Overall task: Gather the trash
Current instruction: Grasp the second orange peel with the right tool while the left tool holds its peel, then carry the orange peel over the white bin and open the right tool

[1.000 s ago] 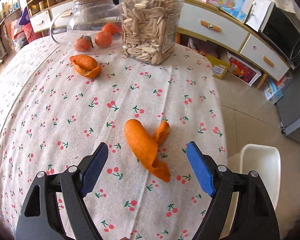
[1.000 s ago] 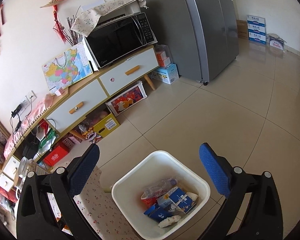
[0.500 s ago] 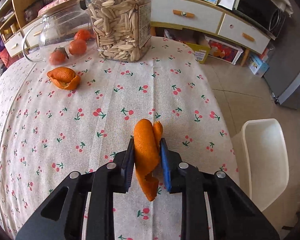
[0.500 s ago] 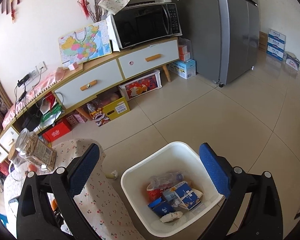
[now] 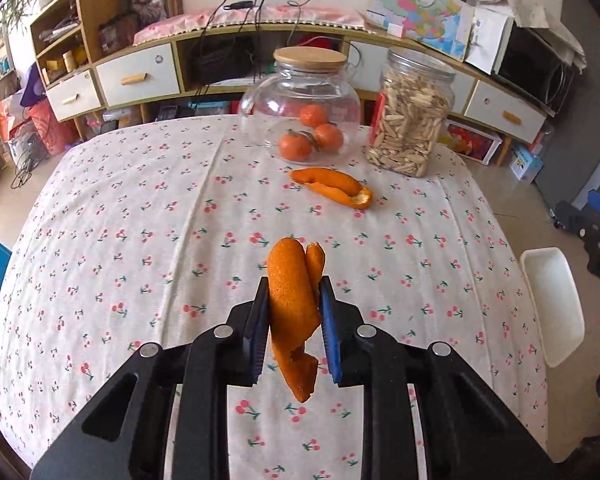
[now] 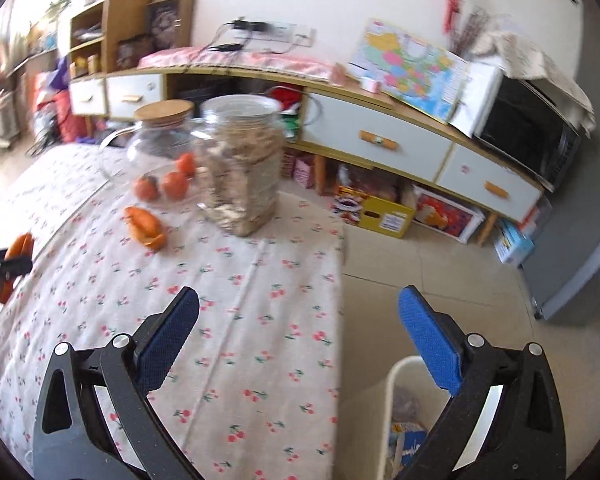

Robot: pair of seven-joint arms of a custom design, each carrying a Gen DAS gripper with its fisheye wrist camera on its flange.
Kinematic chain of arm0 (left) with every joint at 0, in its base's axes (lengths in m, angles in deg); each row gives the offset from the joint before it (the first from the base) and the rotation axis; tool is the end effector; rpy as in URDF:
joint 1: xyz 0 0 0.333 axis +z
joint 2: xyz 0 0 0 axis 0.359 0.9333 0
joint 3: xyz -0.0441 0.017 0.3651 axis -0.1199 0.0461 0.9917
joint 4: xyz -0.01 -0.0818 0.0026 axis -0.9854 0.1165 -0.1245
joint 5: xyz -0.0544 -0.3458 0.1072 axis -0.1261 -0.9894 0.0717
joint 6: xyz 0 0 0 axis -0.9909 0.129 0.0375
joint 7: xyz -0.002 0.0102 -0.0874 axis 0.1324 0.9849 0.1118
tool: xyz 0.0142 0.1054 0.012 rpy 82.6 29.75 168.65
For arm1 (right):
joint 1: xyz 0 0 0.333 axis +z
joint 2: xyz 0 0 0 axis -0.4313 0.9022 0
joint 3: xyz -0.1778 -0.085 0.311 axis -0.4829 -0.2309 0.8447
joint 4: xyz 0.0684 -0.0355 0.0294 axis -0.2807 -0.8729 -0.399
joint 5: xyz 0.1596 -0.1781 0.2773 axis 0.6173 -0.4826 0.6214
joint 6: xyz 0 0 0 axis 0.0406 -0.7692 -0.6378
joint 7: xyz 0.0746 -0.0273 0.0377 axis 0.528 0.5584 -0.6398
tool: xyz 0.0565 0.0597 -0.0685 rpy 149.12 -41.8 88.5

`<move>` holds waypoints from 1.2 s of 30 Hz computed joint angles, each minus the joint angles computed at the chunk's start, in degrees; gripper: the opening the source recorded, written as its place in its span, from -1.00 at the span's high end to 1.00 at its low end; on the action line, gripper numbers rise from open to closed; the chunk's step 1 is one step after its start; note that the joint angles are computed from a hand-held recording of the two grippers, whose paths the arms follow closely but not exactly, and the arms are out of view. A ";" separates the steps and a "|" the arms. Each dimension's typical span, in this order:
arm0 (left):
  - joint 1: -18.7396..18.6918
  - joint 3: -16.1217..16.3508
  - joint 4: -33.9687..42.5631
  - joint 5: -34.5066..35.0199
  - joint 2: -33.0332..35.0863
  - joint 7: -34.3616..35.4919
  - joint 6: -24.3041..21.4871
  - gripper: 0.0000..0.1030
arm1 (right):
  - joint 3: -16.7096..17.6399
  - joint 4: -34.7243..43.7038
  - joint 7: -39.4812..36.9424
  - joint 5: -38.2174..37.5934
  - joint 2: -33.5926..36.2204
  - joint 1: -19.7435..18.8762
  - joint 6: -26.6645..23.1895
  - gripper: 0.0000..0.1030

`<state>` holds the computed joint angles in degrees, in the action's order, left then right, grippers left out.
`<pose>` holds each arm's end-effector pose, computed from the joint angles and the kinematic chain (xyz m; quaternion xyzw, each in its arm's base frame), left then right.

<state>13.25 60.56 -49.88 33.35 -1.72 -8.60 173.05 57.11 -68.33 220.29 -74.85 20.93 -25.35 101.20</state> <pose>0.4358 -0.2144 0.5057 -0.6498 0.6932 -0.2415 0.1973 0.4493 0.1320 0.5213 -0.7155 0.5687 -0.3257 0.2421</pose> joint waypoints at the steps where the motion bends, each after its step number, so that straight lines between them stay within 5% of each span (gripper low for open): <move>1: -0.48 1.17 -0.06 -2.73 -0.23 1.36 -0.40 0.54 | 1.01 1.37 -0.98 -1.53 2.06 0.59 1.04 -0.86; 4: -1.99 4.28 -0.82 -11.91 -1.94 8.77 1.74 0.54 | 1.74 6.57 -3.67 -4.65 8.89 4.27 2.07 -0.86; 7: 5.00 -0.51 -0.32 -0.63 -4.08 2.16 1.40 0.53 | 1.58 12.03 -10.64 2.07 16.28 7.70 1.63 -0.81; 12: 4.50 1.49 -1.19 -0.95 -5.38 6.37 1.00 0.53 | 4.56 18.79 -21.43 18.96 24.73 7.87 1.25 -0.66; 15: 8.78 -0.97 -2.11 4.38 -6.07 3.29 2.23 0.53 | 3.60 21.99 -23.27 23.19 27.98 9.42 0.47 -0.59; 17: 10.53 -1.83 -1.85 7.16 -5.76 1.15 1.64 0.53 | 3.12 23.65 -24.85 25.78 29.57 10.42 -0.74 -0.41; 21: 6.99 2.26 -2.38 0.44 -4.96 5.75 1.26 0.53 | 3.73 23.16 -29.83 31.06 29.55 10.83 -0.76 0.35; 25: 7.62 1.87 -2.63 -0.04 -5.11 5.69 1.54 0.53 | 0.41 20.32 -30.63 32.76 27.18 14.33 0.42 0.59; 30: 8.42 1.08 -2.95 0.36 -5.82 4.80 2.47 0.53 | -5.89 14.99 -27.99 33.61 22.20 20.47 3.95 0.64; 33: 8.07 1.45 -3.28 -0.83 -6.39 5.24 3.09 0.53 | -12.60 12.97 -19.42 25.27 18.75 26.47 4.89 0.65; 36: 8.11 1.33 -3.55 -1.74 -6.97 5.37 4.07 0.53 | -14.66 10.92 -8.69 15.06 14.66 27.96 5.08 0.65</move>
